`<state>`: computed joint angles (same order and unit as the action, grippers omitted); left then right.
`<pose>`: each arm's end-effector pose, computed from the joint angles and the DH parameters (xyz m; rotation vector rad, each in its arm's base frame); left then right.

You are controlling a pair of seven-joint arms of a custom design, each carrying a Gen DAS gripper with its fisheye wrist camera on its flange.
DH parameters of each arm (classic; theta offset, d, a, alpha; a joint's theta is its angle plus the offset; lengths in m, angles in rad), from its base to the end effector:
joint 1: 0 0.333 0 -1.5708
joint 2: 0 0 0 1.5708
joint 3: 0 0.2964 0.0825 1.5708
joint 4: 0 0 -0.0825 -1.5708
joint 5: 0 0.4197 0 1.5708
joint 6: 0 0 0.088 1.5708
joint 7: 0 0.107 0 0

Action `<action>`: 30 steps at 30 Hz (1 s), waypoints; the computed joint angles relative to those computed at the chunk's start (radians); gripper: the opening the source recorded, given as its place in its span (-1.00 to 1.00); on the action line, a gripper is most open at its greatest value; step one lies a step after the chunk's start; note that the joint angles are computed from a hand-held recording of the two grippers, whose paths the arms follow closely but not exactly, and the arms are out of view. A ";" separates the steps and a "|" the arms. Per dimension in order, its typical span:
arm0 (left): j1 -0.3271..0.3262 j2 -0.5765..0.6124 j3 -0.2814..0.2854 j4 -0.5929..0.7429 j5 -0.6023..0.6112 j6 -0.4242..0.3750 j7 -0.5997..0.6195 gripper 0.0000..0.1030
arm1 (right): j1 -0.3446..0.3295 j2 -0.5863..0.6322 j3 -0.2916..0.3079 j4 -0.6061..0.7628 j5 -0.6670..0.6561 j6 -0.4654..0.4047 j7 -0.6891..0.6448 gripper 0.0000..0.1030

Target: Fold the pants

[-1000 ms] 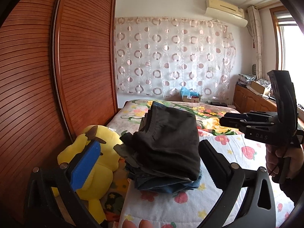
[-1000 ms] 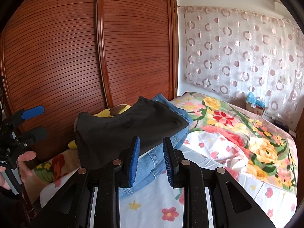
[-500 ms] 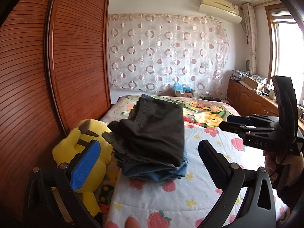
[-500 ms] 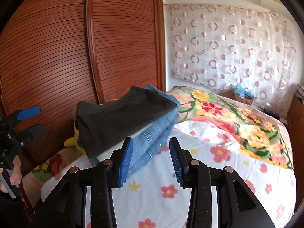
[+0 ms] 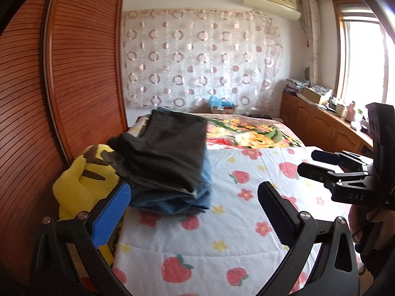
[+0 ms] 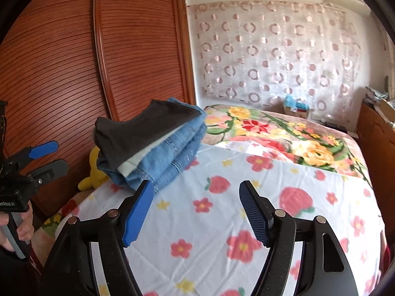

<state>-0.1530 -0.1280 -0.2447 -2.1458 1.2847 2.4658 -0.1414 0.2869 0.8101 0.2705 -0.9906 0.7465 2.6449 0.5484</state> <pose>0.5364 -0.2305 0.4687 -1.8056 1.1820 -0.7325 0.7608 0.3434 0.4596 -1.9399 0.6873 -0.3297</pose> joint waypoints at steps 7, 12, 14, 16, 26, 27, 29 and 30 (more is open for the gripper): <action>-0.026 0.033 -0.011 0.032 -0.006 0.026 0.015 1.00 | -0.044 -0.211 0.028 -0.313 0.107 0.140 -0.070 0.44; -0.048 0.052 -0.013 0.053 -0.024 0.048 0.010 1.00 | -0.074 -0.351 0.052 -0.505 0.250 0.227 -0.181 0.46; -0.058 0.065 -0.015 0.066 -0.027 0.048 0.009 1.00 | -0.083 -0.396 0.057 -0.567 0.319 0.237 -0.234 0.48; -0.071 0.080 -0.018 0.082 -0.031 0.040 0.013 1.00 | -0.075 -0.432 0.045 -0.611 0.367 0.252 -0.266 0.49; -0.120 0.110 -0.017 0.132 -0.050 0.025 0.030 1.00 | -0.028 -0.556 -0.012 -0.750 0.565 0.302 -0.381 0.50; -0.122 0.112 -0.017 0.137 -0.048 0.025 0.030 1.00 | -0.021 -0.565 -0.018 -0.760 0.578 0.305 -0.387 0.50; -0.128 0.117 -0.017 0.150 -0.044 0.016 0.037 1.00 | -0.014 -0.581 -0.028 -0.776 0.616 0.307 -0.410 0.50; -0.131 0.121 -0.018 0.158 -0.043 0.011 0.043 1.00 | -0.008 -0.593 -0.032 -0.785 0.640 0.318 -0.424 0.50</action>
